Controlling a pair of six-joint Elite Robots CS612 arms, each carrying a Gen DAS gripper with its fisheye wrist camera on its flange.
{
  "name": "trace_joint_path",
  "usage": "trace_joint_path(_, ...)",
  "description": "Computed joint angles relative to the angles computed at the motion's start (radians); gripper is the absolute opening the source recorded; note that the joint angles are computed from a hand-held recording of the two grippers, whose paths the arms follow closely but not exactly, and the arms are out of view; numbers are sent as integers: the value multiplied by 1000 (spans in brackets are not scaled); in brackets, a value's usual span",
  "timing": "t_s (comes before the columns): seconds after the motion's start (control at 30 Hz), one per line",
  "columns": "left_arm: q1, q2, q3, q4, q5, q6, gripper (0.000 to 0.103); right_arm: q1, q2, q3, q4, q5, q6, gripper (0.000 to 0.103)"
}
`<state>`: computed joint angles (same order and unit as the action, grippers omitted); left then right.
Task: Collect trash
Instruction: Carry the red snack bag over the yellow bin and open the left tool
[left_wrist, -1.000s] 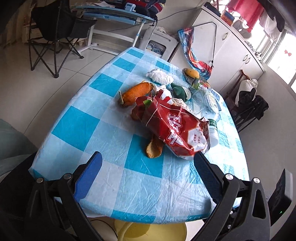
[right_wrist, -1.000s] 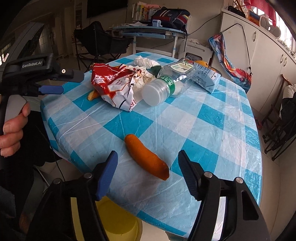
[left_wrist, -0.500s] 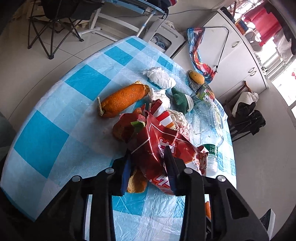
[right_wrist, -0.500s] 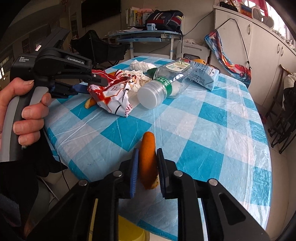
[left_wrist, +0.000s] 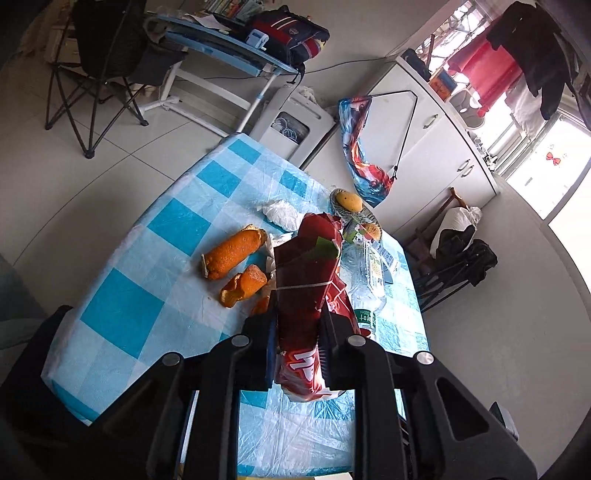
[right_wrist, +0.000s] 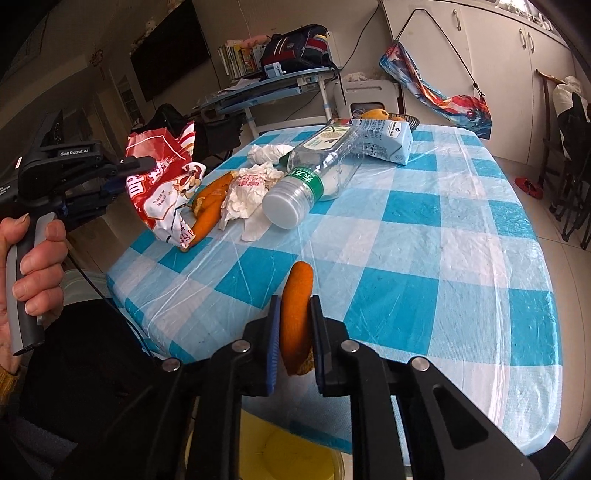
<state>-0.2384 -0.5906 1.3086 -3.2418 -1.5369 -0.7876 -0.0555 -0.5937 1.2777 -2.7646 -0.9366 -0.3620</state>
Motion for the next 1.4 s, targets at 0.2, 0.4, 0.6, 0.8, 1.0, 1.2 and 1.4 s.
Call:
trace_joint_path(0.2,-10,-62,127,-64,-10,3,18,-4,-56,98,16,61,-43,16)
trace_joint_path(0.4,-39,-113,264,-108,-12,9,18,6,-120,203,84,57,-150,16)
trace_joint_path(0.6,-73,-131,352,-113,-17,-2,18,20,-145,242,121,-10,-197,17)
trace_joint_path(0.8,-97,-130,373,-51,-24,34,18,1,-144,265,-24,-44,12,44)
trace_joint_path(1.0,-112,-110,330,91,-105,142,29,-14,-133,277,-152,-58,178,53)
trace_joint_path(1.2,-109,-114,347,52,-60,99,67,-11,-129,267,-145,-77,193,57)
trace_joint_path(1.4,-96,-116,360,36,-18,24,76,-10,-132,272,-140,-87,179,61)
